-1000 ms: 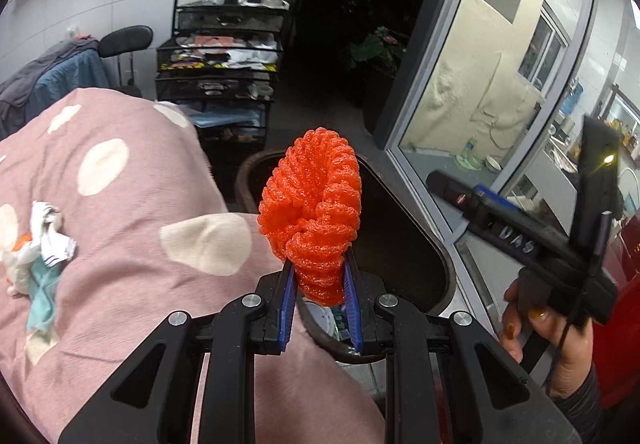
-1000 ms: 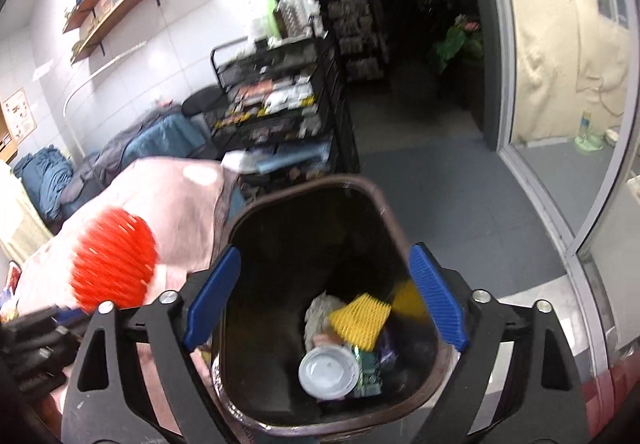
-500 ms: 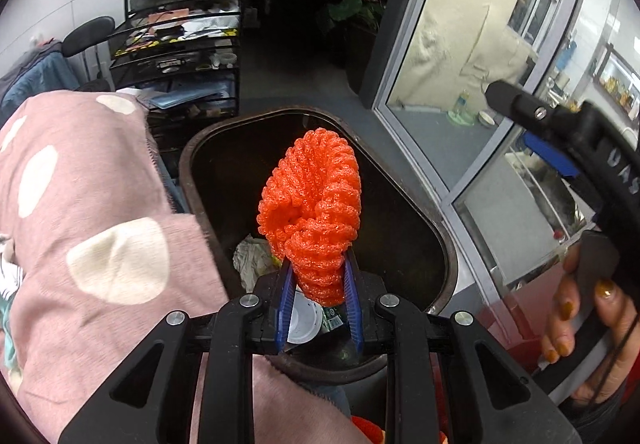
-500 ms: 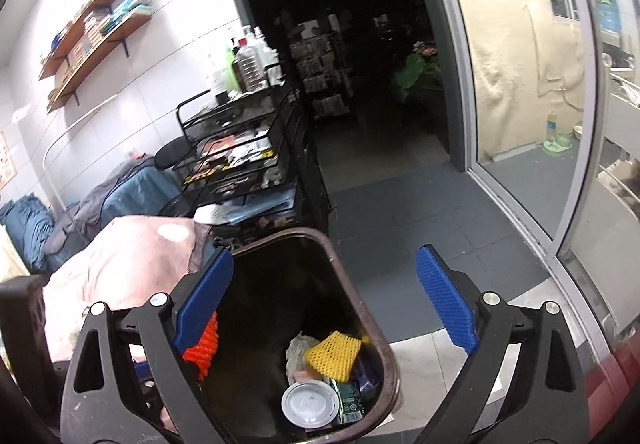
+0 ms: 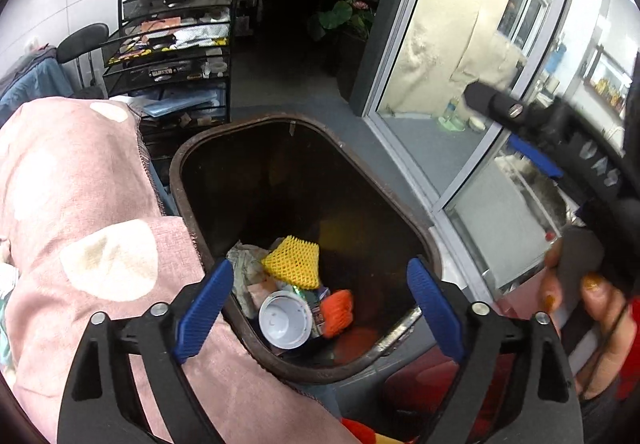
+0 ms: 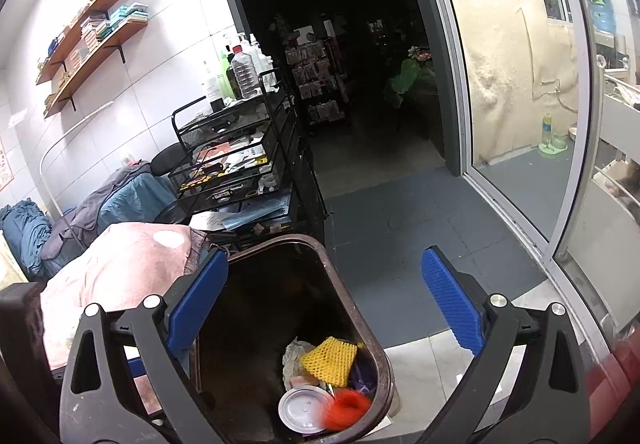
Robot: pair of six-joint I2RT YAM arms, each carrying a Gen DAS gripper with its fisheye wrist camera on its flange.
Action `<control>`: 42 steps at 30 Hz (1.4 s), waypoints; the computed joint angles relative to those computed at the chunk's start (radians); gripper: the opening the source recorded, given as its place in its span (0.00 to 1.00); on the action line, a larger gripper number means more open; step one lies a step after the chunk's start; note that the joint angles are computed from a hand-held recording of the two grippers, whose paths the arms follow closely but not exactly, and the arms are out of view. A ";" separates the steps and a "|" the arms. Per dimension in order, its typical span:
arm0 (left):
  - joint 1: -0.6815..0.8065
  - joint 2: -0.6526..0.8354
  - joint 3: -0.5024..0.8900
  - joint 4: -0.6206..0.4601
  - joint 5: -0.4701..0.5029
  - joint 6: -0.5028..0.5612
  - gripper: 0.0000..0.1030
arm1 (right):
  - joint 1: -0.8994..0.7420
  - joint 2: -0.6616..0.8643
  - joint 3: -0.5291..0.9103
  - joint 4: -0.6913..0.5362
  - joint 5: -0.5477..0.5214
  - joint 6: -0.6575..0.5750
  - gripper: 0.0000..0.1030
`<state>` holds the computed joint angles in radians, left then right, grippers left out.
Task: Collect trash
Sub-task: 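Carry both foam nets over the brown bin and open both tools to drop them, then return both open tools to the white tissue and teal cloth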
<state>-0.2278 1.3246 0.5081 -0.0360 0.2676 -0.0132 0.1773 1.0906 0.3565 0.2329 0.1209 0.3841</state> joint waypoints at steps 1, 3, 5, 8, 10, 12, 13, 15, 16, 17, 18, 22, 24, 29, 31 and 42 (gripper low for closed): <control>0.003 -0.017 -0.006 0.000 0.000 -0.001 0.88 | 0.003 0.000 0.001 -0.003 0.001 -0.002 0.93; 0.012 -0.071 -0.031 -0.006 -0.003 0.006 0.88 | 0.007 -0.003 0.001 0.000 -0.004 -0.008 0.94; 0.030 -0.144 -0.062 -0.024 -0.009 0.015 0.89 | 0.022 -0.008 0.000 -0.001 -0.002 -0.014 0.94; 0.096 -0.257 -0.110 -0.058 0.030 0.029 0.92 | 0.045 -0.001 0.001 0.010 -0.017 -0.014 0.95; 0.158 -0.311 -0.129 -0.083 0.067 0.040 0.93 | 0.075 0.012 0.013 0.002 -0.014 -0.018 0.95; 0.229 -0.353 -0.139 -0.118 0.116 0.055 0.93 | 0.109 0.032 0.028 -0.006 -0.002 -0.020 0.95; 0.269 -0.378 -0.145 -0.137 0.141 0.066 0.94 | 0.125 0.041 0.033 -0.007 -0.004 -0.022 0.95; 0.337 -0.423 -0.157 -0.168 0.165 0.089 0.95 | 0.157 0.053 0.039 -0.005 0.000 -0.017 0.95; 0.368 -0.448 -0.164 -0.182 0.165 0.105 0.95 | 0.175 0.063 0.044 -0.006 0.003 -0.014 0.95; 0.397 -0.464 -0.167 -0.196 0.169 0.121 0.95 | 0.195 0.076 0.050 -0.006 0.002 -0.012 0.95; 0.443 -0.483 -0.168 -0.218 0.185 0.150 0.95 | 0.211 0.085 0.054 -0.005 0.002 -0.009 0.95; 0.626 -0.494 -0.158 -0.281 0.302 0.258 0.95 | 0.273 0.155 0.099 -0.012 -0.017 -0.004 0.95; 0.721 -0.479 -0.149 -0.309 0.350 0.308 0.95 | 0.309 0.198 0.135 -0.030 -0.024 0.005 0.95; 0.951 -0.384 -0.113 -0.354 0.444 0.462 0.95 | 0.414 0.294 0.206 -0.028 -0.025 0.017 0.95; 1.021 -0.343 -0.100 -0.345 0.439 0.512 0.95 | 0.453 0.321 0.226 -0.022 -0.025 0.016 0.95; 1.174 -0.011 0.067 -0.262 0.324 0.620 0.95 | 0.612 0.540 0.474 -0.118 -0.055 -0.034 0.95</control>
